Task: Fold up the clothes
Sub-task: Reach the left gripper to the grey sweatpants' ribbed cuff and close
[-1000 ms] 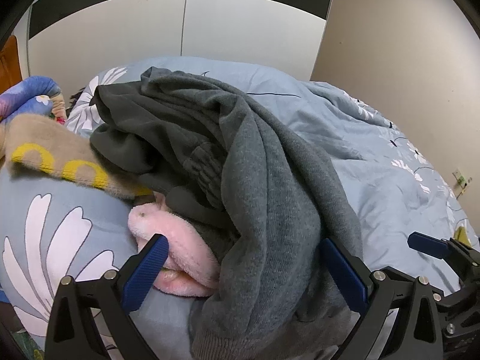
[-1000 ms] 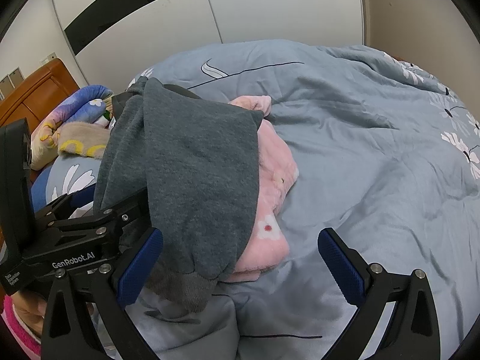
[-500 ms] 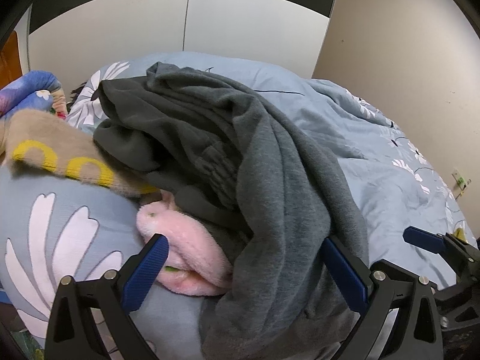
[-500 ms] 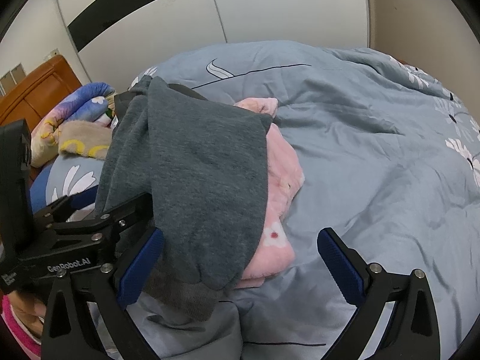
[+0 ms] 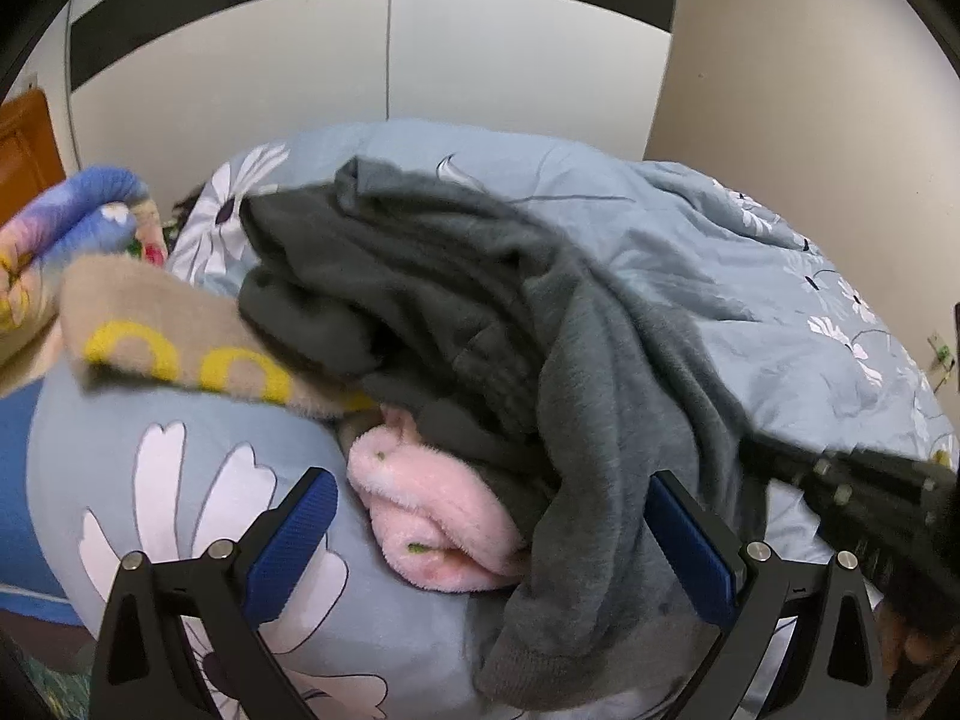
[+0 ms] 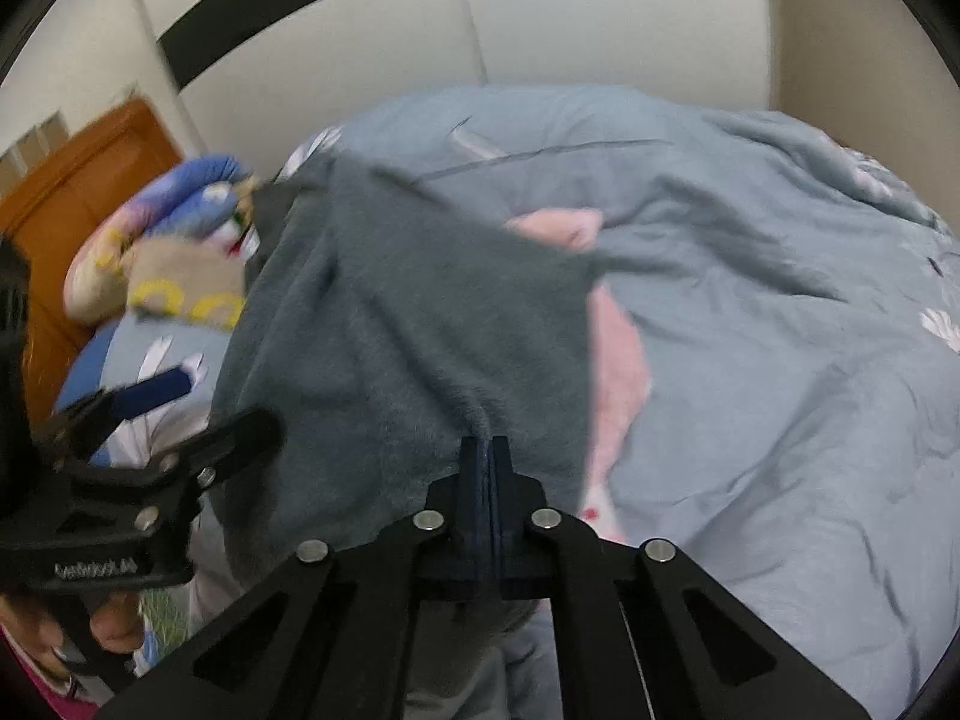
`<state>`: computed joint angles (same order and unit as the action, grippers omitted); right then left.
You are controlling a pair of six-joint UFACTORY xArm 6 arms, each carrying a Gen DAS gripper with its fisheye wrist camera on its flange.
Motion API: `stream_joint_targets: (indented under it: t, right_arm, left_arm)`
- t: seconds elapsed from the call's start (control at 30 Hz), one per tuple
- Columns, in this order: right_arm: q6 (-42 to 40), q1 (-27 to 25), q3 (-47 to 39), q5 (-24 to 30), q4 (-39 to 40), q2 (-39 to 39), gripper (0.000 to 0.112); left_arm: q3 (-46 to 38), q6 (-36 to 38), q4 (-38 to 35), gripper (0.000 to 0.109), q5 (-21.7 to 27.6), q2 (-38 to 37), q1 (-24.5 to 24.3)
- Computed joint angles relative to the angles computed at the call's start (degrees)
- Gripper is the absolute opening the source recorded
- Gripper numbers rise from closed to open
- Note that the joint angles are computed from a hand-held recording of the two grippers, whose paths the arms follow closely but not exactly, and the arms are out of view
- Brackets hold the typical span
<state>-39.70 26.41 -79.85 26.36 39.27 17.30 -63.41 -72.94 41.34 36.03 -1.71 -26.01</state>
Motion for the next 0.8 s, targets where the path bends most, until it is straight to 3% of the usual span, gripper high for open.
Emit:
stream_joint_targets:
  t: [0.2,0.37,0.57,0.73,0.8]
  right_arm:
    - [3.51,-3.32,0.73,-7.60,-2.49,-1.56,0.001]
    - [14.77,-7.52,2.90,-14.40,-16.19,-3.40,0.000]
    - [21.29,-19.66,4.69,-13.39,-17.81,-9.12,0.000]
    - [28.07,-29.28,8.86,-14.13,-26.39,-13.90,0.000]
    - [29.35,-33.55,9.15,-15.29,-25.37,-14.67,0.000]
  left_arm:
    - [-3.23,1.31,0.28,0.103,-0.68,1.25,-0.84]
    - [-7.15,3.41,0.49,0.103,-1.47,3.57,-2.32]
    - [-14.69,9.70,-4.83,0.103,-5.18,10.55,-4.28]
    - [-26.01,18.82,-11.27,0.103,-5.46,20.14,-8.09]
    - [-32.01,24.30,-15.18,0.103,-4.78,24.81,-9.90]
